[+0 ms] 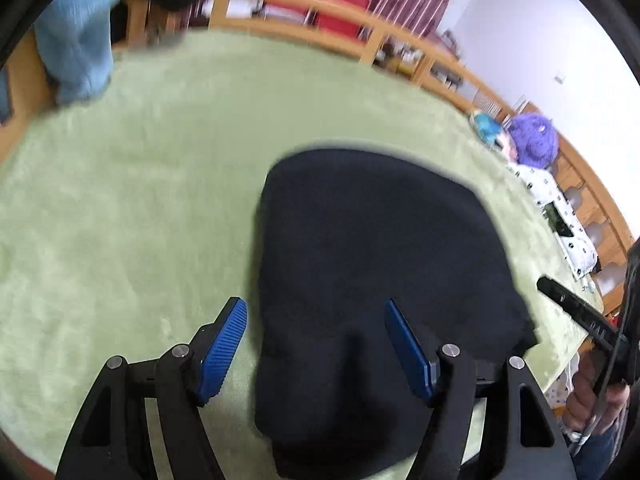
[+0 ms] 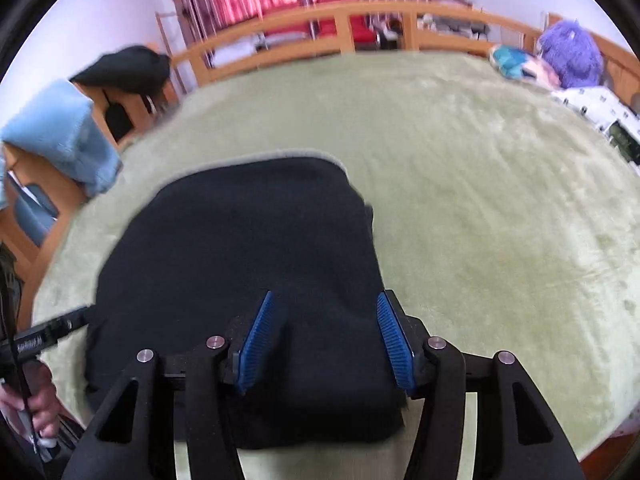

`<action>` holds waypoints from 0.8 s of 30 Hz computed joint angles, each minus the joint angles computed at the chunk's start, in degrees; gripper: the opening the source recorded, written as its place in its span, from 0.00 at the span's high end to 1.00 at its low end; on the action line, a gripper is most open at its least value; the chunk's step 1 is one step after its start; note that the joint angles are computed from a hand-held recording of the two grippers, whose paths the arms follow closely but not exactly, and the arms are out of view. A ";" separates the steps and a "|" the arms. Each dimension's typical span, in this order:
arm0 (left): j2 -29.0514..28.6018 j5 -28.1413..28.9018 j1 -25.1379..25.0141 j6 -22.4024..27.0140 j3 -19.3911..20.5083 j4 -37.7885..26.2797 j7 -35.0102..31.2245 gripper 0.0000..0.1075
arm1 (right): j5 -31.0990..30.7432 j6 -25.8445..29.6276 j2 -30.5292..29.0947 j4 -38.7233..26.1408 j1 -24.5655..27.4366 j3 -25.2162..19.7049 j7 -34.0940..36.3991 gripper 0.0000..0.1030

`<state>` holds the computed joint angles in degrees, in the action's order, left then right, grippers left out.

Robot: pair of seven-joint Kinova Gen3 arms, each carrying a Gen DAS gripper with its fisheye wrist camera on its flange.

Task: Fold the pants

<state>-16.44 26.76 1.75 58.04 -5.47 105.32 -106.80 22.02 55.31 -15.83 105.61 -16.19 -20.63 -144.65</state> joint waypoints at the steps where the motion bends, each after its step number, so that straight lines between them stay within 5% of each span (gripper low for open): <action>1: -1.38 0.05 0.07 0.84 0.21 -0.61 0.70 0.34 | 1.67 2.17 -1.07 -0.74 0.20 -2.23 -1.57 0.47; 13: -12.44 -14.20 2.23 8.64 10.43 -8.36 14.06 0.28 | 2.97 17.24 -8.17 -9.64 3.82 -14.28 -5.63 0.42; 19: -14.67 -16.59 2.69 11.30 13.17 -12.15 20.00 0.23 | -2.67 18.65 -11.68 -11.10 6.25 -13.00 -3.22 0.40; 20: -14.79 -17.37 2.59 11.59 13.87 -12.76 20.68 0.23 | -3.09 19.34 -11.76 -11.50 7.15 -13.62 -2.78 0.37; 22: -15.24 -18.14 2.92 11.48 14.92 -13.13 21.76 0.20 | -3.06 20.66 -11.95 -12.40 9.08 -15.66 -2.05 0.15; 24: -15.65 -18.51 3.36 10.78 15.33 -12.81 22.48 0.20 | -2.01 20.10 -13.25 -12.01 10.95 -17.64 -1.17 0.10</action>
